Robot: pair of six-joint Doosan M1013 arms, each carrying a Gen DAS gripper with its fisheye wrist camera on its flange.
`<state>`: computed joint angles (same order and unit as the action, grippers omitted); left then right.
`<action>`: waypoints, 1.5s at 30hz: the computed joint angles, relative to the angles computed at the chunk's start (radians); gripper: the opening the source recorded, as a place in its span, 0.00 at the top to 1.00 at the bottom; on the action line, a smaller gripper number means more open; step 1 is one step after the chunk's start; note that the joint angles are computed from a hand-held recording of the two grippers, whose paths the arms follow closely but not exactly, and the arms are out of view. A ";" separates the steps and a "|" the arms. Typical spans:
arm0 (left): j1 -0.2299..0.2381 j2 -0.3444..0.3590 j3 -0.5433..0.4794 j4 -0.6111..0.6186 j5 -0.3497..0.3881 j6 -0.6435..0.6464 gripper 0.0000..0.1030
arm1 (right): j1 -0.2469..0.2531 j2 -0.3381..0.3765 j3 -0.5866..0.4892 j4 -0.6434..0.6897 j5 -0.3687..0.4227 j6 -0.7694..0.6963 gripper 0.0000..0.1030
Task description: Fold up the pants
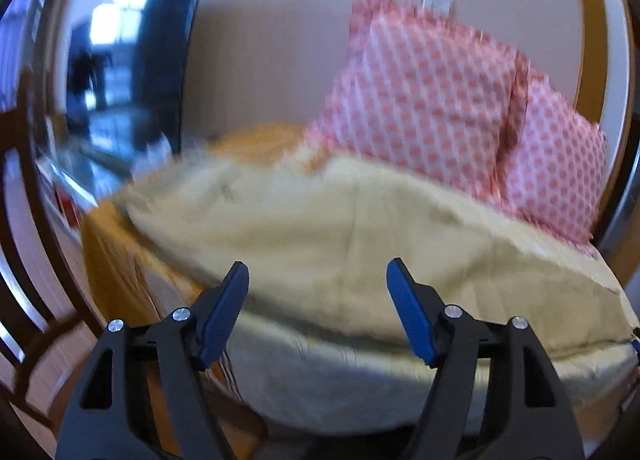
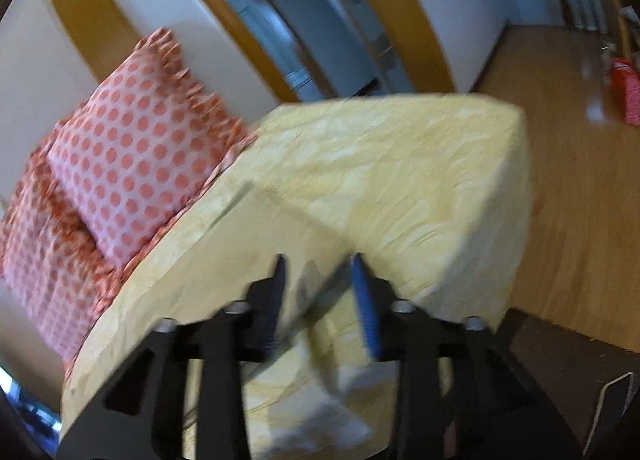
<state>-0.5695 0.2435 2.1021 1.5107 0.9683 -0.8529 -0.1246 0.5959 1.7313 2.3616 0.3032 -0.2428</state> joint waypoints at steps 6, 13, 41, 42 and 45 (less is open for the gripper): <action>0.090 0.033 -0.026 0.011 -0.113 0.054 0.20 | 0.022 0.017 -0.020 0.022 0.020 -0.099 0.94; 0.129 0.068 -0.020 -0.002 -0.187 -0.002 0.19 | 0.080 -0.038 -0.024 -0.123 0.300 -0.110 0.94; 0.325 -0.064 0.136 0.025 -0.255 -0.392 0.19 | 0.361 0.038 -0.107 -1.001 0.583 -0.009 0.26; 0.324 -0.061 0.135 0.032 -0.246 -0.394 0.19 | 0.361 0.037 -0.106 -0.999 0.583 -0.014 0.24; 0.329 -0.049 0.119 0.036 -0.261 -0.363 0.19 | 0.363 0.040 -0.110 -0.995 0.588 -0.023 0.21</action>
